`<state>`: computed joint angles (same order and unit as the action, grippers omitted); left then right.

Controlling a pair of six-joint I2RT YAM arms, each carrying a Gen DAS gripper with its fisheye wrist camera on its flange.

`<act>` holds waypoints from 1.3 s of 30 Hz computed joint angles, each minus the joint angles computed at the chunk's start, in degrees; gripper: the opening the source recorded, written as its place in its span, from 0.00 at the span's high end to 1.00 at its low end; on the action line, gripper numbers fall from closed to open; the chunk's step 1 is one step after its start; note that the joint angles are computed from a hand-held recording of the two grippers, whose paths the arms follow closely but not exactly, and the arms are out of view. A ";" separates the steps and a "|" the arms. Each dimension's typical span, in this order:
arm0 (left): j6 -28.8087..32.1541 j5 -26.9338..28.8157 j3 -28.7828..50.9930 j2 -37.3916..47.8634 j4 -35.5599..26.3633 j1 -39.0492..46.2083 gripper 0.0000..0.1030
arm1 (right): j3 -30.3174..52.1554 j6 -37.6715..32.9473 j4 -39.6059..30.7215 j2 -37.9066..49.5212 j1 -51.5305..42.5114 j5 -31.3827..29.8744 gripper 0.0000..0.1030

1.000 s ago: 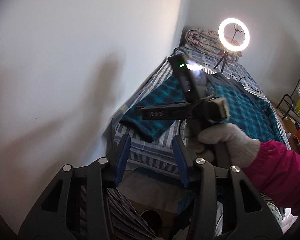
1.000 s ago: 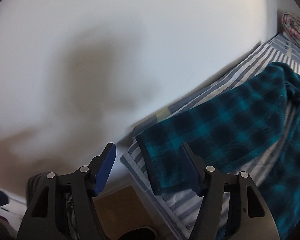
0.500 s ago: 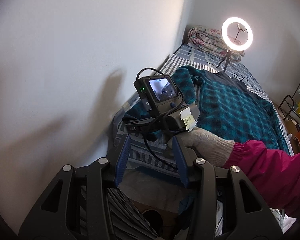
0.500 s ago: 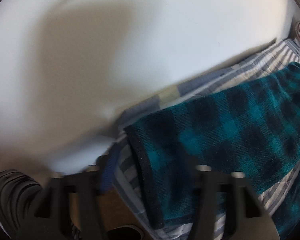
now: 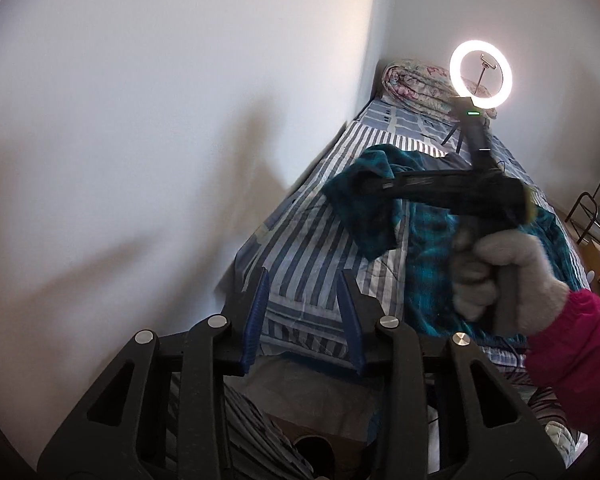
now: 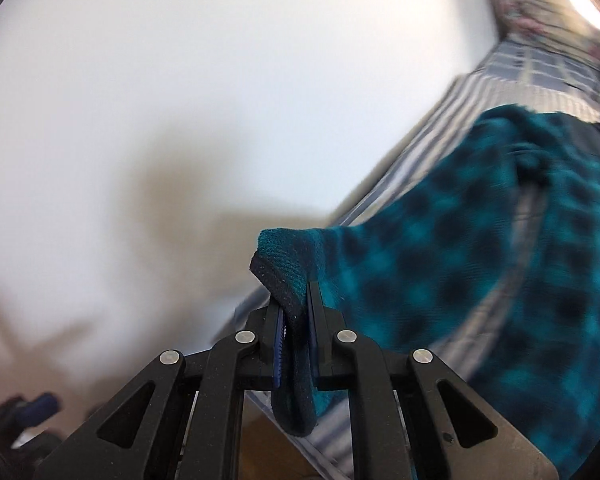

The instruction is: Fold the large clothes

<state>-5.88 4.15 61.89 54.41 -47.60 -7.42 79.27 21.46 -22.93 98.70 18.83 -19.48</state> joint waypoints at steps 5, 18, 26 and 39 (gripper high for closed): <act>-1.77 -1.20 1.54 3.93 3.20 -3.78 0.66 | -15.97 4.05 4.87 -16.61 -9.40 -1.23 0.92; -3.69 -2.67 11.23 24.46 10.64 -18.35 0.66 | -32.46 6.87 -11.16 -45.82 -20.78 -8.21 0.92; -5.84 -1.75 12.93 30.76 12.18 -20.54 0.66 | -29.09 -0.67 -12.75 -37.34 -12.09 -9.40 0.88; -9.64 14.91 7.80 33.49 10.72 -16.48 0.66 | -14.79 -22.81 -33.16 -31.38 -33.94 -22.87 0.46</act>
